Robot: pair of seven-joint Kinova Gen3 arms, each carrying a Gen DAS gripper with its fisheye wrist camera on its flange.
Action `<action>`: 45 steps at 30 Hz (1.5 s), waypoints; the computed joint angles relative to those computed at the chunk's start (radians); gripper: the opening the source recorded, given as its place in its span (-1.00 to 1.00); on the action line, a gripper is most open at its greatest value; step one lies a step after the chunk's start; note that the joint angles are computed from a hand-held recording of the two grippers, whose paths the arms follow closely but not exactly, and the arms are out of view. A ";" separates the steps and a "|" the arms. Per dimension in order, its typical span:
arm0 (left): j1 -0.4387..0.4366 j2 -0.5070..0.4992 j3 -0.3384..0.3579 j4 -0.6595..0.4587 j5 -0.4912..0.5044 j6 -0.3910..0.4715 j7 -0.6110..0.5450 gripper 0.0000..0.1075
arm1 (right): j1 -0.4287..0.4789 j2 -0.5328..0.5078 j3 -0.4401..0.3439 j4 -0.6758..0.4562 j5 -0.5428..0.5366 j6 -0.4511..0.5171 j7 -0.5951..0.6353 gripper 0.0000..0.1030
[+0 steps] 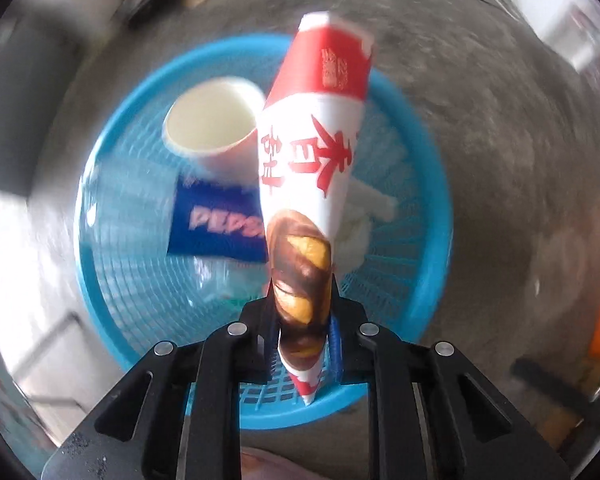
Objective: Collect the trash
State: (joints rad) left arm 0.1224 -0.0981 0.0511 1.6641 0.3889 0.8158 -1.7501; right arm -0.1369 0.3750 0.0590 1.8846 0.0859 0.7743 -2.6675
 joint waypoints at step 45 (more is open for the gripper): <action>-0.183 -0.300 0.509 0.018 -0.531 0.205 0.786 0.82 | -0.656 -0.195 -0.892 -0.493 0.914 1.091 -0.485 0.85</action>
